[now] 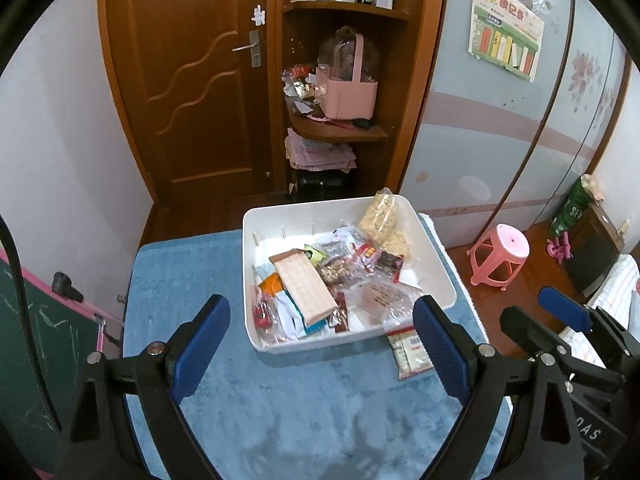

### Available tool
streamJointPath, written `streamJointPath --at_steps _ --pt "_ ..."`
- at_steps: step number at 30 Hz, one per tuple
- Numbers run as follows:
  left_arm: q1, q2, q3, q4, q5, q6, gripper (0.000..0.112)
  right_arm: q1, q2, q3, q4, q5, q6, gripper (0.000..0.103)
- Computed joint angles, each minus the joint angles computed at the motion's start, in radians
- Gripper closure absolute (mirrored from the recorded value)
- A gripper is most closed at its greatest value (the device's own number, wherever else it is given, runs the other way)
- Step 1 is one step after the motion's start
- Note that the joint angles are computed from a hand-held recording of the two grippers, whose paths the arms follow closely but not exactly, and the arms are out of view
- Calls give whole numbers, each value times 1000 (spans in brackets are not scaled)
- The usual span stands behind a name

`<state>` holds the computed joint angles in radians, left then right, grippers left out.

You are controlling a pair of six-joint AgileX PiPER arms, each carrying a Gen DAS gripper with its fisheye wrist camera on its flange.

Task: Organize snacks
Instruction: 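Withdraw both tools and move the right tool to the white-red LIPO bag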

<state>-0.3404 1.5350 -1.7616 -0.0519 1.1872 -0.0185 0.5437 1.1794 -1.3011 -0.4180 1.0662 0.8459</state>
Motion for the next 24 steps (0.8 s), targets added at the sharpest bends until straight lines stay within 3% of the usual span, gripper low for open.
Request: streamJointPath --at_steps 2,5,10,18,24 --pt "-14 -39 35 14 -3 -23 20 17 -36 19 -19 24 13 34" --pt "-31 -94 90 29 -12 -52 20 46 -83 49 -46 58 43 25" --pt "-44 -156 192 43 -37 -79 17 41 -141 117 -45 88 36 24" --pt "-46 -161 402 34 -118 -88 17 -55 -147 292 88 4 -38 24" --pt "-43 -80 516 12 -208 -70 17 -160 -68 413 203 -151 -114 24"
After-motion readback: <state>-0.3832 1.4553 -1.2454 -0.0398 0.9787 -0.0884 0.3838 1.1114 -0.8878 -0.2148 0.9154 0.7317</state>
